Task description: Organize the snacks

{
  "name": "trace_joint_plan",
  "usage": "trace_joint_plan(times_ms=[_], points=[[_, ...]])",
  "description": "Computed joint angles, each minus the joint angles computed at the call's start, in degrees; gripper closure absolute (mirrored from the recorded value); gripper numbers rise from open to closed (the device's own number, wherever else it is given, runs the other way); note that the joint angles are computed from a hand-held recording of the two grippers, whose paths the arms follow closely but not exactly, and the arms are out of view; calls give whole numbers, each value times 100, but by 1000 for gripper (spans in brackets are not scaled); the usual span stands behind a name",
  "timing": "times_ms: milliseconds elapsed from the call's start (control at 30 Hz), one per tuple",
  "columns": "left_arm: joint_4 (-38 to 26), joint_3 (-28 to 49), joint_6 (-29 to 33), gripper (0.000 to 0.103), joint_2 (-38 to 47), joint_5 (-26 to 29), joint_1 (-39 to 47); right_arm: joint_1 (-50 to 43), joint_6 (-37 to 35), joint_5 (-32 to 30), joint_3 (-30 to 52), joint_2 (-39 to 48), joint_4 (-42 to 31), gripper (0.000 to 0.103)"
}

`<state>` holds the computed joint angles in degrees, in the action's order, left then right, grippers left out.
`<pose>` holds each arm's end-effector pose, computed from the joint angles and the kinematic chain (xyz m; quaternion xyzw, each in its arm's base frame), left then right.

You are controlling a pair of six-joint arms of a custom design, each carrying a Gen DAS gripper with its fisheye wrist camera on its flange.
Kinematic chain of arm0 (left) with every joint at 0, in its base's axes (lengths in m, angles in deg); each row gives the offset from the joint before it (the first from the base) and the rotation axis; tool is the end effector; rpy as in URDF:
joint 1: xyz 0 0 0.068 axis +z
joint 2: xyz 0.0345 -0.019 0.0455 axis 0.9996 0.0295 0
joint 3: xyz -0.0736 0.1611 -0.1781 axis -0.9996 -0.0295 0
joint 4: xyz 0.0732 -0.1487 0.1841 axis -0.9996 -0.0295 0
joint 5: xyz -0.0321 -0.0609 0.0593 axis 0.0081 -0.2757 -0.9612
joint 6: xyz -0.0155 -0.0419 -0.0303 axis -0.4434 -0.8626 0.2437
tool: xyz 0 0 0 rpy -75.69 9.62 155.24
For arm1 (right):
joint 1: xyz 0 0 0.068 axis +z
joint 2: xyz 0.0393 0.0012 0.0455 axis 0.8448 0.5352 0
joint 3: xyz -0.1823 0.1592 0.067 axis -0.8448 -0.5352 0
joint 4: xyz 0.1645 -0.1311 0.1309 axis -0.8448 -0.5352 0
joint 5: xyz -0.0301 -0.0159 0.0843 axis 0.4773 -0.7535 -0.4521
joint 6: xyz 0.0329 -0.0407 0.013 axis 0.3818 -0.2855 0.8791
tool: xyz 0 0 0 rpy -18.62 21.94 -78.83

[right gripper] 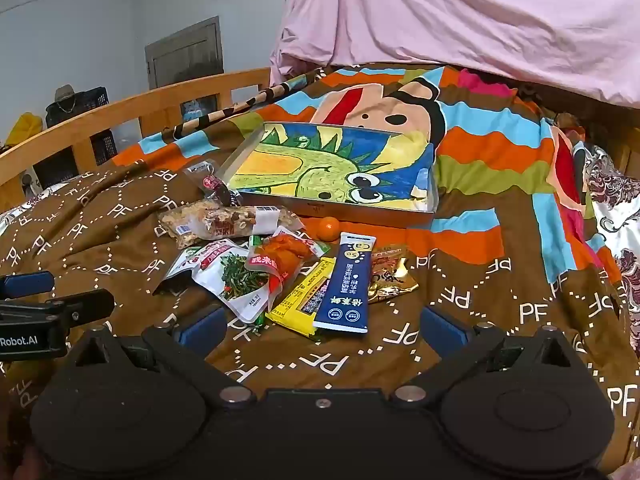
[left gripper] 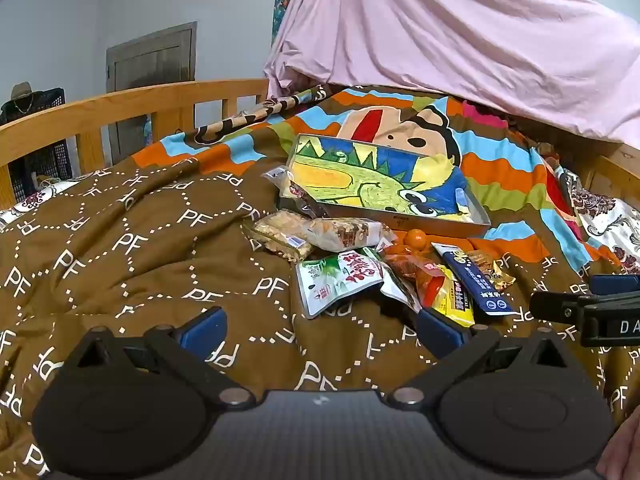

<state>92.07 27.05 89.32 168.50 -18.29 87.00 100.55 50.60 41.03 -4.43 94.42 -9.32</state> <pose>0.2321 -0.0113 0.0225 0.0620 0.8759 -0.0730 0.4729 0.2157 0.1751 0.0493 0.0079 0.8958 0.0213 0.4439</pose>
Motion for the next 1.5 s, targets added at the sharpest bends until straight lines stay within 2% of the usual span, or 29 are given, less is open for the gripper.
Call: trace_joint_plan(times_ms=[1500], points=[[60, -2, 59, 0, 65, -34, -13, -20, -15, -16, 24, 17, -23, 0]])
